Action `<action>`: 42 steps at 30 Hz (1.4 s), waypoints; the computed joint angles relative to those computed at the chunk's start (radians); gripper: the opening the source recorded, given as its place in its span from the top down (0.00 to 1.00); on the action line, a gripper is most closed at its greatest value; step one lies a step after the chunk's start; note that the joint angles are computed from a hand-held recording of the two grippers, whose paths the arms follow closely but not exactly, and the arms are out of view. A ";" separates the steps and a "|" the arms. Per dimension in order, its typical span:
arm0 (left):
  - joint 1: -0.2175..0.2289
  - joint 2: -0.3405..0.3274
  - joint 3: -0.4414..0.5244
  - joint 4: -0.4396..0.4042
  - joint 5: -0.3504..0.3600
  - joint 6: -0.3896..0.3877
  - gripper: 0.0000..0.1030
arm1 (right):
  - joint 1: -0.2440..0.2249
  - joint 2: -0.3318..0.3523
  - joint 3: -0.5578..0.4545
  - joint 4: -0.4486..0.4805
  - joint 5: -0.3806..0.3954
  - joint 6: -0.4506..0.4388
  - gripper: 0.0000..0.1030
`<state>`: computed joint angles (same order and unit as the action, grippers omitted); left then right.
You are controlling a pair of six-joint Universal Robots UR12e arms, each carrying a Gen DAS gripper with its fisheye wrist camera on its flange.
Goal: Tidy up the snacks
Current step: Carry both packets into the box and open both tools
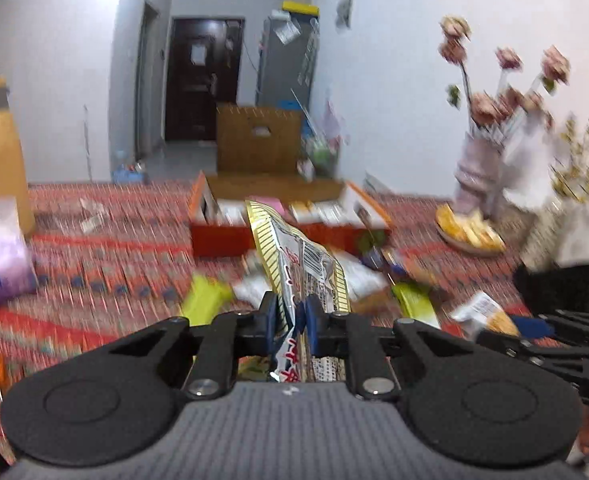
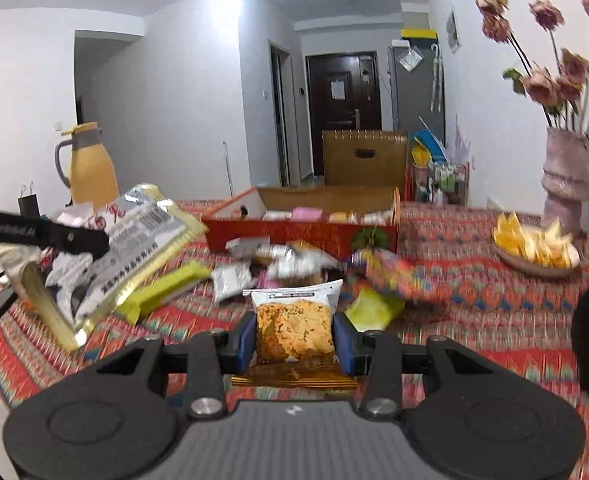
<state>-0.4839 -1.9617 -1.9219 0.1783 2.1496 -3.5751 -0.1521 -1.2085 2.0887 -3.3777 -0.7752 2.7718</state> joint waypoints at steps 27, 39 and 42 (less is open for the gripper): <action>0.328 -0.291 0.450 -0.348 -0.322 -0.053 0.83 | 0.318 0.473 -0.954 0.818 -0.236 0.135 0.62; 0.285 -0.212 0.343 -0.180 -0.162 0.087 0.30 | 0.324 0.420 -0.883 0.772 -0.241 0.090 0.36; 0.262 -0.172 0.299 -0.164 -0.142 0.138 0.25 | 0.298 0.366 -0.815 0.706 -0.231 0.080 0.31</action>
